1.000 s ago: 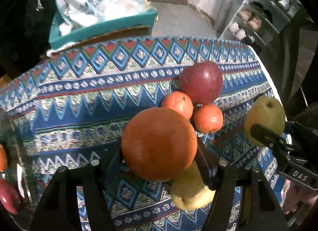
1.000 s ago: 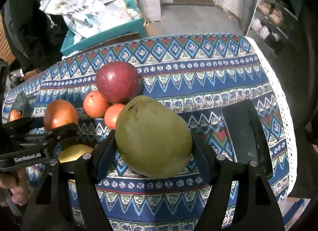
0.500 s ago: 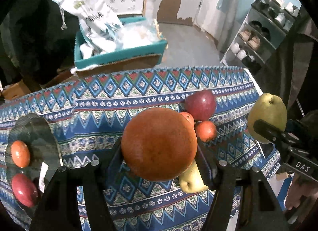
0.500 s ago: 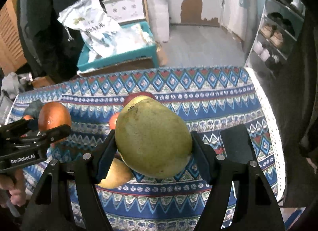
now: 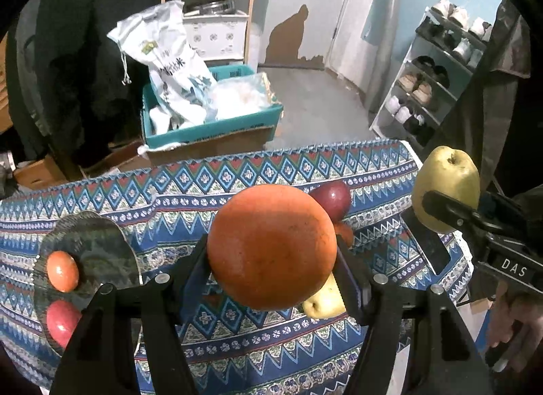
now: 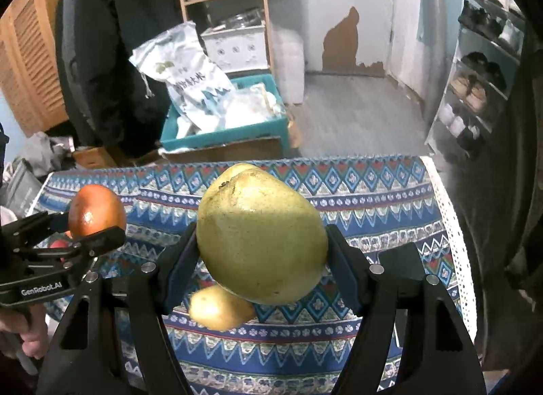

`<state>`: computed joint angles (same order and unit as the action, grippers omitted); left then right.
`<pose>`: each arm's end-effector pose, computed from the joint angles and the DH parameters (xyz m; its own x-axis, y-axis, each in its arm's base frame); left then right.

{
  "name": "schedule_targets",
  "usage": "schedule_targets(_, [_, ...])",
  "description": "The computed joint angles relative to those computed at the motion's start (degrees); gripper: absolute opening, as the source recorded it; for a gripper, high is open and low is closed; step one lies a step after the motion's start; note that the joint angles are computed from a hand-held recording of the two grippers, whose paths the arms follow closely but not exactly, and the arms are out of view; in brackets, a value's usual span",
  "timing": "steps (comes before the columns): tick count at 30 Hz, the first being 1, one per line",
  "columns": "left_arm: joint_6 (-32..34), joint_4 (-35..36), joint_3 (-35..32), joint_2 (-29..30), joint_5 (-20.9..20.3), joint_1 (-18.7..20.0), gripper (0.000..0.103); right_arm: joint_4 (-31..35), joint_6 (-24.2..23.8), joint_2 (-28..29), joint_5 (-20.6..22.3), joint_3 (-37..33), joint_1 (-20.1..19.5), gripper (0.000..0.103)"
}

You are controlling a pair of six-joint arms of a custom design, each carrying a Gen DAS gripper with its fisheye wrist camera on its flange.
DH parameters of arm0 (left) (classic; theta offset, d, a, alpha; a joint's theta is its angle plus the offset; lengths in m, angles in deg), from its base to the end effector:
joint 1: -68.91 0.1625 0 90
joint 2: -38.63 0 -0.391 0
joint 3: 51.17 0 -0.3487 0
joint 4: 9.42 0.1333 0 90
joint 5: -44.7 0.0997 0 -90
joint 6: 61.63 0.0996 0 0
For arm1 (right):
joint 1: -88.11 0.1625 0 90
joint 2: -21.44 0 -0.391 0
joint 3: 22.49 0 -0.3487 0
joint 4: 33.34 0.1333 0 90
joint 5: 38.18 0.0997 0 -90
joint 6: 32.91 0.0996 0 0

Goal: Organize fruits
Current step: 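Lift the green pear with right tool while left tool lifts the large orange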

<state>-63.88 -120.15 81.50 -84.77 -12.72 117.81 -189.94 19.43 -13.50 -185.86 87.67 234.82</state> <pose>-0.0191 -0.3062 0.3703 -0.7301 0.4439 -0.5195 0.6161 0.7566 -0.2192 0.4450 -0.2334 -0.0183 -0.7689 0.1141 0.6291 -0.3564 0.7404 -0.5699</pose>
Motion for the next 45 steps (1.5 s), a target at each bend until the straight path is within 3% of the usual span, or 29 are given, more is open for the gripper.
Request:
schedule_targets(14, [-2.16,6.85,-3.87,-5.36,1.64,-4.16,0.069,-0.11,-3.69,1.44,-0.97,-4.79,2.88,0.072])
schedule_targets(25, [-1.42,8.13,-6.80,-7.25,2.88,-3.18,0.069,-3.60,-10.15,5.05,0.29,-10.52,3.44,0.072])
schedule_targets(36, [1.62,6.66,-9.81,-6.97,3.05,1.46,0.069,-4.07,-15.86,10.04,2.76,-18.53,2.88,0.072])
schedule_targets(45, [5.87,2.85,-11.77,-4.85,2.06,8.97,0.069,-3.83,-19.34,14.35,6.25,-25.31,1.91,0.072])
